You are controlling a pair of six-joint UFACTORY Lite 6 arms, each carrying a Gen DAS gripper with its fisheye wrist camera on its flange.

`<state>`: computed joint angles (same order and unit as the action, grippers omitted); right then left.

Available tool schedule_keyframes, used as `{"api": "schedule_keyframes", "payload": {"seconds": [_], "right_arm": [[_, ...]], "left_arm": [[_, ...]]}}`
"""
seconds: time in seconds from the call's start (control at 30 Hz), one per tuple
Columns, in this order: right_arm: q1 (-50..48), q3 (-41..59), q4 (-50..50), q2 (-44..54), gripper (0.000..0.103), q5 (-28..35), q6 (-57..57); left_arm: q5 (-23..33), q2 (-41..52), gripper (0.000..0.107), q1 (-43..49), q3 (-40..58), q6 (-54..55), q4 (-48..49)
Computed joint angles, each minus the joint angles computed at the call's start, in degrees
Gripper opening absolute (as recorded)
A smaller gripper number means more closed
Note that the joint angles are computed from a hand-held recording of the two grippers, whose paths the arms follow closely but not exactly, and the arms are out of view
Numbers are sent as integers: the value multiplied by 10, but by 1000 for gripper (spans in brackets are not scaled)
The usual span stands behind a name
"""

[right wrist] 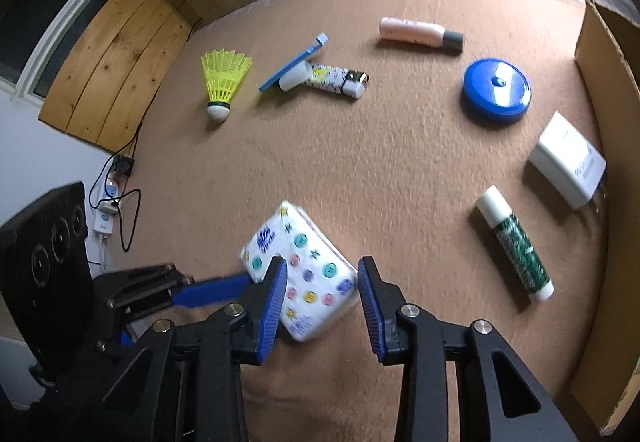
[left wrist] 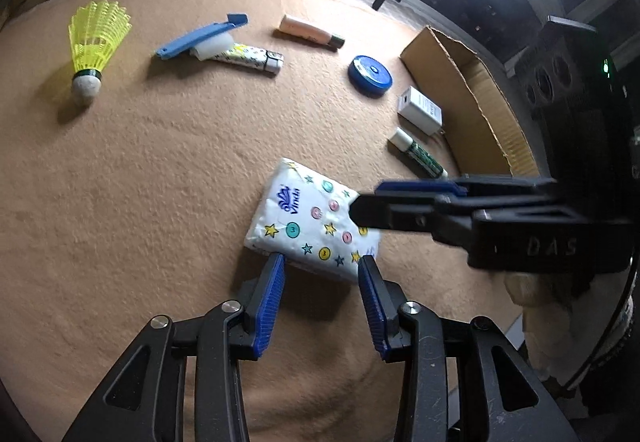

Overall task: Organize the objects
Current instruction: 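Lift the tissue pack with the left tool while the right tool grasps it too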

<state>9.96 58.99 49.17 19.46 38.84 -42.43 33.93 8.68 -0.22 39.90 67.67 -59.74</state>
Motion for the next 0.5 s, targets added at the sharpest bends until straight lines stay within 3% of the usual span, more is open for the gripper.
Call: {"api": "schedule_keyframes", "payload": {"seconds": [0.2, 0.5], "right_arm": [[-4, -21, 15, -4, 33, 14, -22], [12, 1, 28, 13, 33, -4, -32]], "left_arm": [[-17, 3, 61, 1, -4, 6, 3], [-19, 22, 62, 1, -3, 22, -14]]}}
